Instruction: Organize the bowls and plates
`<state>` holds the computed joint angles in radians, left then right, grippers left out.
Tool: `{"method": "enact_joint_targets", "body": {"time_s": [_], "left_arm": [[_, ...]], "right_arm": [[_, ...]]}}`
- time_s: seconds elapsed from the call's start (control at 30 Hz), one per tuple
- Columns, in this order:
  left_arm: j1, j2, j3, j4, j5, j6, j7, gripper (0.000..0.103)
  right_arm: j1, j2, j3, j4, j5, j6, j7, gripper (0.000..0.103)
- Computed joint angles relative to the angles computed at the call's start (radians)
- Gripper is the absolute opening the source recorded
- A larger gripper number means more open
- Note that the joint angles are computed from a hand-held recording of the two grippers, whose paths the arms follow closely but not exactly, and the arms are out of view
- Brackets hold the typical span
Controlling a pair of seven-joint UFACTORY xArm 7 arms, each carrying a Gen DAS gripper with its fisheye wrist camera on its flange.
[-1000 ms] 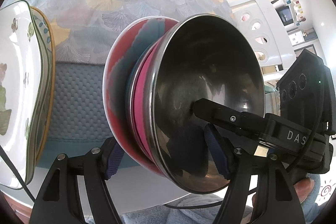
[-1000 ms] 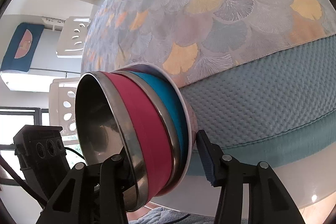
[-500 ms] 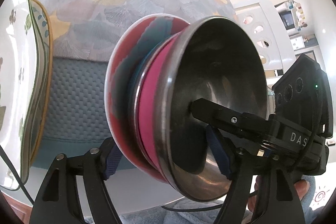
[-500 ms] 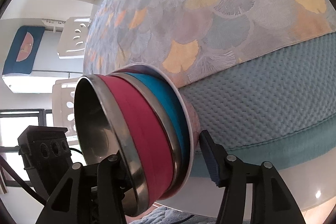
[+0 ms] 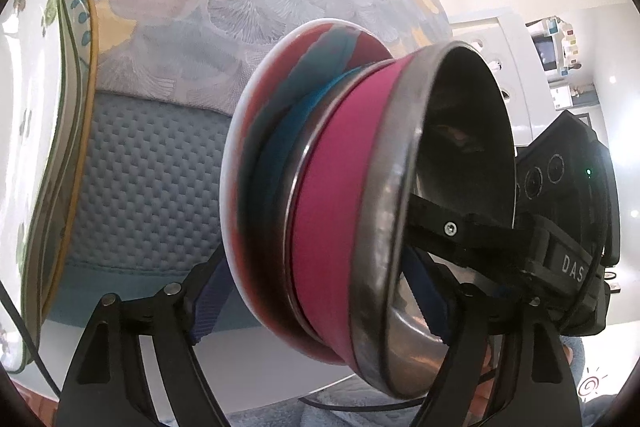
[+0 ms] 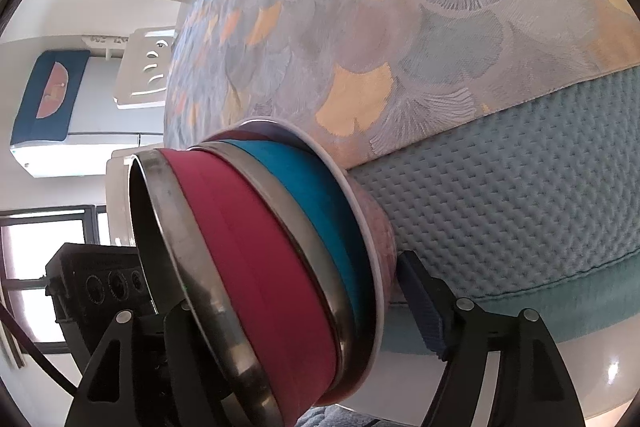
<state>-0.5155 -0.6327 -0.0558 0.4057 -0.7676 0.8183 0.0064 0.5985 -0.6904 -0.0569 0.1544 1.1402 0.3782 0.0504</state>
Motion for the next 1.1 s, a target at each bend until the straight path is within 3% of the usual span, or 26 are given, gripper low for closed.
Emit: {"method": "enact_joint_targets", "body": {"time_s": [0.37,1.1], "left_arm": [[0.008,0.006,0.024,-0.011,-0.03,0.006,0.064,0.082],[0.008,0.015,0.008,0.003,-0.05,0.004,0.07,0.082]], "right_arm": [[-0.027,0.051,-0.005,0.037,0.027,0.024,-0.053,0.074],[-0.08,0.056,0.014,0.041,0.036,0.058,-0.089,0.075]]}}
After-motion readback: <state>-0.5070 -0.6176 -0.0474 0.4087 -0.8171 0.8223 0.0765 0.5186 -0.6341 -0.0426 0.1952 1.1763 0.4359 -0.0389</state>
